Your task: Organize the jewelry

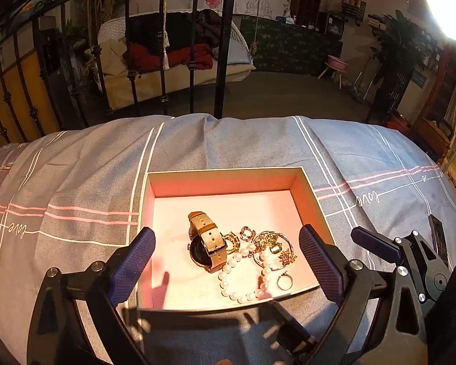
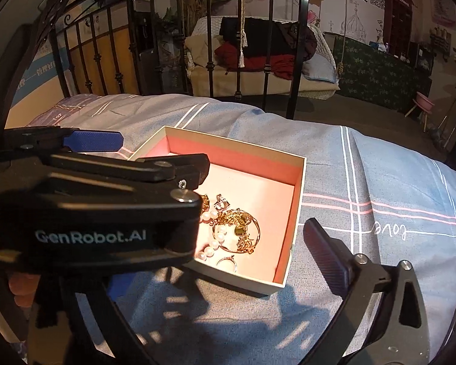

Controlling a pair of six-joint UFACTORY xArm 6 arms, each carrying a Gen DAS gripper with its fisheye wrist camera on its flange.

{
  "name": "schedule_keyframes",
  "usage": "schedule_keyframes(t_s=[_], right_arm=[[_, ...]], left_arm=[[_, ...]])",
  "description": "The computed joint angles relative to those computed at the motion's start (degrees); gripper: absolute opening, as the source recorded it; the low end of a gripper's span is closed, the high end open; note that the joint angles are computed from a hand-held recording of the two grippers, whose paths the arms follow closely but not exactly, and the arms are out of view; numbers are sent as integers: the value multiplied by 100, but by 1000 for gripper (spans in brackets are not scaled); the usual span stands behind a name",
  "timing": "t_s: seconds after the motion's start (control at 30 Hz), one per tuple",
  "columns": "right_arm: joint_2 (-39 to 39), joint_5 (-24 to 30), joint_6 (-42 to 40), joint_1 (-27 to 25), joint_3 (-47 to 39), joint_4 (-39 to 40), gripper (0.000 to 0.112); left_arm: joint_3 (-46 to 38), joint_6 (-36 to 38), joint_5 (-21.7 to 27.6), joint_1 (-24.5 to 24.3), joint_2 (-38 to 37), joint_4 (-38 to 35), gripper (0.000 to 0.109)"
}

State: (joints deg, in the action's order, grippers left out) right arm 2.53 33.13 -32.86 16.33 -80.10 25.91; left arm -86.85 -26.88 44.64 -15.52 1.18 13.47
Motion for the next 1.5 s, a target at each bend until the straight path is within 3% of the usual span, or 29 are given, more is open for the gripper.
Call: schedule_keyframes(t_s=[0.1,0.17,0.33,0.43,0.67,0.9,1.5], right_arm=[[-568,-627,-344,47,773,239,97],[-1055,-1381,-722,135,1424,602,97],[-1975,-2851,-2159,457,2398,2209,97],[-2253,-3261,-2924,596,2546,3139,97],[-2686,-3301,-4291,641,2526,4871,97],[-2967,-3160,-3845,544,2751,4463,97],[-2928,-3008,-3340,461,2835,3913,97]], left_arm=[[645,-295,-349,-61,-577,237,94],[1233,-654,-808,-103,-1097,582,94],[2506,-2162,-1645,-193,-2359,2274,95],[2942,-3182,-1606,-306,-2920,3537,95],[3309,-3759,-1199,-565,-3497,4339,95],[3407,-3798,-878,-823,-3625,4485,96],[3498,-3611,-1018,-696,-3600,4099,96]])
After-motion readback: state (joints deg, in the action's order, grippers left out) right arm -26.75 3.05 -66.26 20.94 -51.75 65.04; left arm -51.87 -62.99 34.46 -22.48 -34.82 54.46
